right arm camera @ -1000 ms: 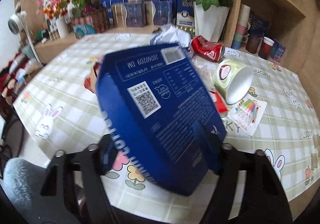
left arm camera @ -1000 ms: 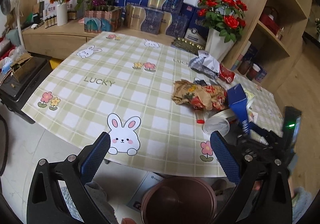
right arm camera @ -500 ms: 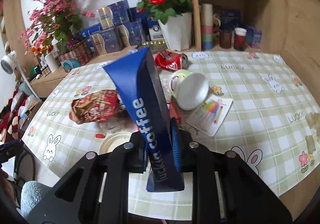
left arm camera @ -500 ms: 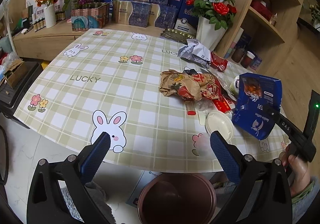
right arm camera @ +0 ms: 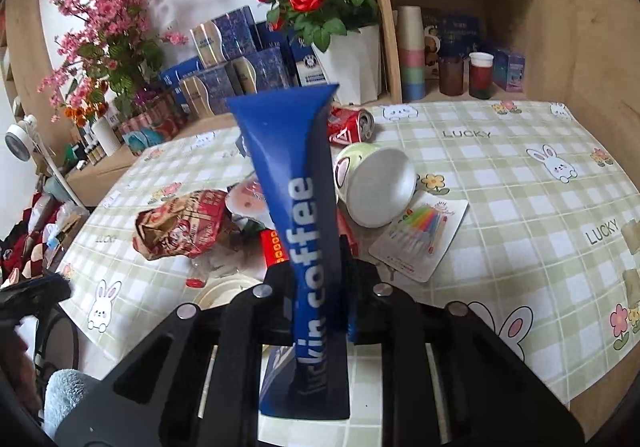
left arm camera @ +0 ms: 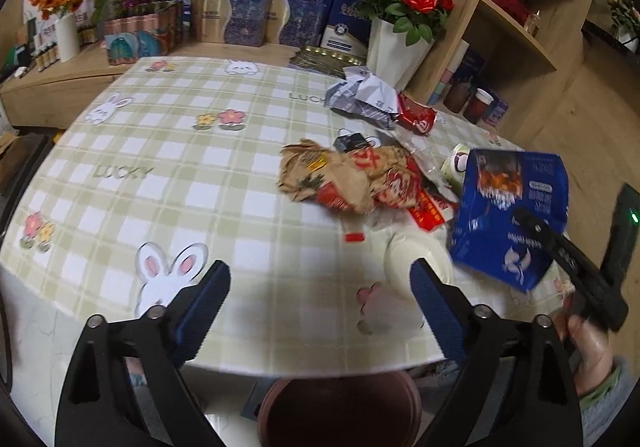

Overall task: Collect trash
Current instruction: 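Carry the blue box toward the bin with the right gripper while the left gripper grasps the brown snack bag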

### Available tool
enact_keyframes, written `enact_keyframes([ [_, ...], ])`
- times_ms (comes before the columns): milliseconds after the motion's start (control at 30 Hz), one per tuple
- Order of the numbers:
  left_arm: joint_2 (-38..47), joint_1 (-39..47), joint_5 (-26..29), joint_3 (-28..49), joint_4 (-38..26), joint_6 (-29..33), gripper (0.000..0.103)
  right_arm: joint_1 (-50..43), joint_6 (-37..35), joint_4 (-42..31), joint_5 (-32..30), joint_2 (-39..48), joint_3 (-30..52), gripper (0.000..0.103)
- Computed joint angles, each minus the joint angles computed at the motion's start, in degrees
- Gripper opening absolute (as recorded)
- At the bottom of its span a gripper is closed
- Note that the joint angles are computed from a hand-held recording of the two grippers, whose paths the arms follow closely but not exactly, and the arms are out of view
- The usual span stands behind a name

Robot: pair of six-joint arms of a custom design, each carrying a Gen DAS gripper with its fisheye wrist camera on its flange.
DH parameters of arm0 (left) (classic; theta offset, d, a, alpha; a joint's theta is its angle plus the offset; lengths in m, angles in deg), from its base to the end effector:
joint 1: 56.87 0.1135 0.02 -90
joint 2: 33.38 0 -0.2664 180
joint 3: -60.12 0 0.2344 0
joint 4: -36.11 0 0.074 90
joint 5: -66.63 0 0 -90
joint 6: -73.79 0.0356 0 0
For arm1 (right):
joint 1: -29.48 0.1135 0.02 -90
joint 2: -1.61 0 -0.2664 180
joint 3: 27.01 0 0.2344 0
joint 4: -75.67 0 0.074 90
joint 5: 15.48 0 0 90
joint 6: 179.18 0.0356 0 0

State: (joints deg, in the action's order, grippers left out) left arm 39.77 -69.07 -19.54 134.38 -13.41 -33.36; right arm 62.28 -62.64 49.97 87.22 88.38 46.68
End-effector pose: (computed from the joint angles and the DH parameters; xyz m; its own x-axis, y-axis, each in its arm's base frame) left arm 0.2437 -0.0551 0.2911 -0.7735 -0.1338 -0.6195 0.0273 0.9695 -0.2435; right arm 0.2716 0.1657 0.2583 -0.6428 0.1043 -0.7589 -0.1086 0.9683 0.2251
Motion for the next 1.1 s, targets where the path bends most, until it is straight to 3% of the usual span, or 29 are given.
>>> enact_keyframes([
  [133,7.58,-0.43,1.20,4.68,3.59,0.31,0.086,-0.59,1.06,1.81,-0.24,-3.20,-2.59,0.019],
  [200,11.49,0.30,4.70,6.23,7.09,0.05,0.086,-0.96,1.68,2.33,-0.37,-4.62,-3.61,0.019],
  [367,21.27,1.80,9.39,12.33,8.84,-5.76,0.086,-1.89,2.64,2.44,-1.21,-6.91,-4.83,0.019],
  [667,30.11,1.23,7.29,17.37,11.23,-10.67,0.089,-3.26,4.28,2.55,-2.80,-8.39,-6.88,0.019],
  [800,28.67,2.44,9.73,15.74,12.82,-10.10,0.067,-2.75,4.17,2.16,-2.28,-9.20,-7.16,0.019],
  [1100,17.38,3.86,8.16,13.90,8.87,-4.20,0.064,-0.51,4.75,0.54,-1.49,-10.98,-6.25,0.019],
])
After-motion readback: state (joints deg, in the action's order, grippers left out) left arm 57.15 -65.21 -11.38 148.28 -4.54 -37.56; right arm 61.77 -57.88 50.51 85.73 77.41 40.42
